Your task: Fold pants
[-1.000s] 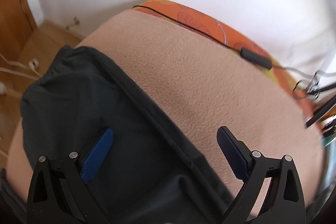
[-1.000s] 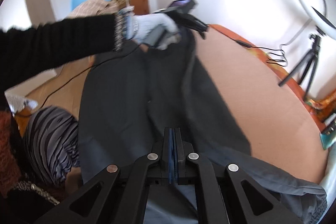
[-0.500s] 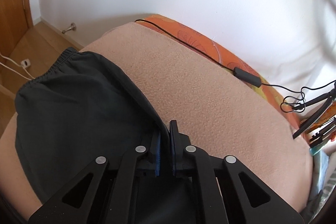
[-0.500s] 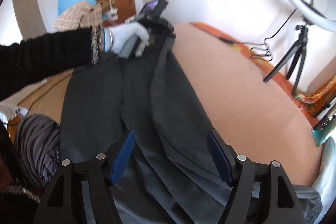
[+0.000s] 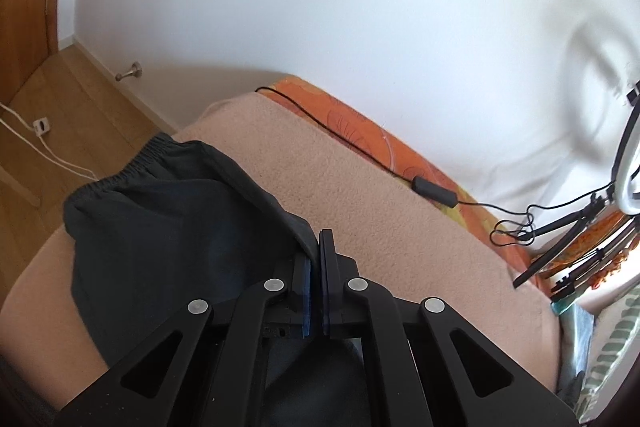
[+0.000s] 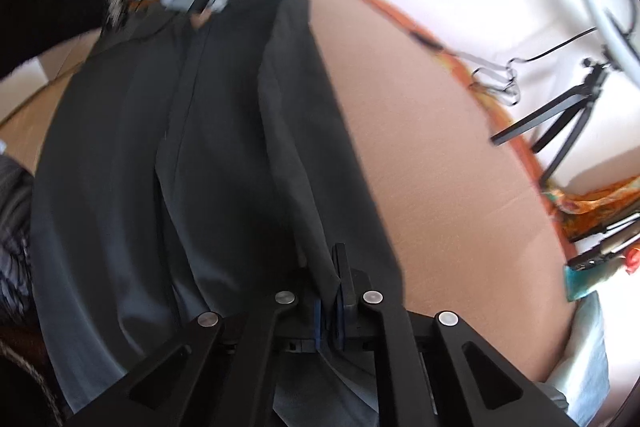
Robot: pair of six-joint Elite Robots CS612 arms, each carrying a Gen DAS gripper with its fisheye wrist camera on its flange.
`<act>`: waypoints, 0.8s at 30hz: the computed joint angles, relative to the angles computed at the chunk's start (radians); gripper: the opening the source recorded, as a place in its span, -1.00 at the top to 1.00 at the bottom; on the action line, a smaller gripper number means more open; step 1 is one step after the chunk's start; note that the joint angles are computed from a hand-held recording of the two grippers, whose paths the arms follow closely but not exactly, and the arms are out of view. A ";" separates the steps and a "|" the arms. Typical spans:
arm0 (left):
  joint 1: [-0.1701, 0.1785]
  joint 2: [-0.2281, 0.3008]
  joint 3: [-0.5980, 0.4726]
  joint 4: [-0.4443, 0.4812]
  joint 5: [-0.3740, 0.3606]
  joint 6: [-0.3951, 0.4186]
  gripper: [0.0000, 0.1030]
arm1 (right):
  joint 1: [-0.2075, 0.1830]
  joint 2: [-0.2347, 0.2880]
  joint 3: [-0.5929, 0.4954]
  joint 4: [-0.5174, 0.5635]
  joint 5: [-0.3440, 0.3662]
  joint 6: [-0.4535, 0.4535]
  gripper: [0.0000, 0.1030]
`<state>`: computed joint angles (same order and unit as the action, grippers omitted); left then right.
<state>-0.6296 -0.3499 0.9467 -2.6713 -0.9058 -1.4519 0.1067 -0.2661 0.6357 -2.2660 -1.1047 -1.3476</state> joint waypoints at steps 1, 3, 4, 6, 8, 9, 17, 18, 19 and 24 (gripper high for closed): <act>-0.002 -0.001 0.003 -0.005 0.009 -0.006 0.97 | -0.003 -0.008 0.012 -0.024 0.014 0.015 0.98; -0.008 -0.008 0.024 -0.038 0.031 -0.023 0.97 | -0.008 -0.028 0.043 -0.078 0.036 0.051 1.00; -0.012 -0.017 0.043 -0.059 0.040 -0.027 0.97 | -0.012 -0.039 0.059 -0.100 0.049 0.071 1.00; -0.022 -0.040 0.086 -0.094 0.058 -0.028 0.97 | -0.015 -0.056 0.080 -0.131 0.069 0.088 1.00; -0.034 -0.070 0.135 -0.116 0.087 -0.030 0.97 | -0.018 -0.081 0.117 -0.162 0.084 0.101 1.00; -0.041 -0.082 0.157 -0.126 0.102 -0.033 0.97 | -0.020 -0.093 0.135 -0.172 0.093 0.103 1.00; -0.100 -0.160 0.307 -0.178 0.185 -0.088 0.97 | -0.033 -0.209 0.336 -0.246 0.140 0.052 1.00; -0.109 -0.168 0.327 -0.187 0.193 -0.098 0.97 | -0.035 -0.224 0.366 -0.259 0.141 0.037 1.00; -0.121 -0.178 0.348 -0.181 0.210 -0.115 0.97 | -0.038 -0.242 0.399 -0.269 0.143 0.019 1.00; -0.184 -0.210 0.429 -0.150 0.272 -0.210 0.97 | -0.054 -0.312 0.518 -0.270 0.152 -0.037 1.00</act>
<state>-0.8132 -0.5597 1.3757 -2.8218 -0.6338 -1.6620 0.0529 -0.5780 1.1534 -2.5357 -0.9523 -1.3844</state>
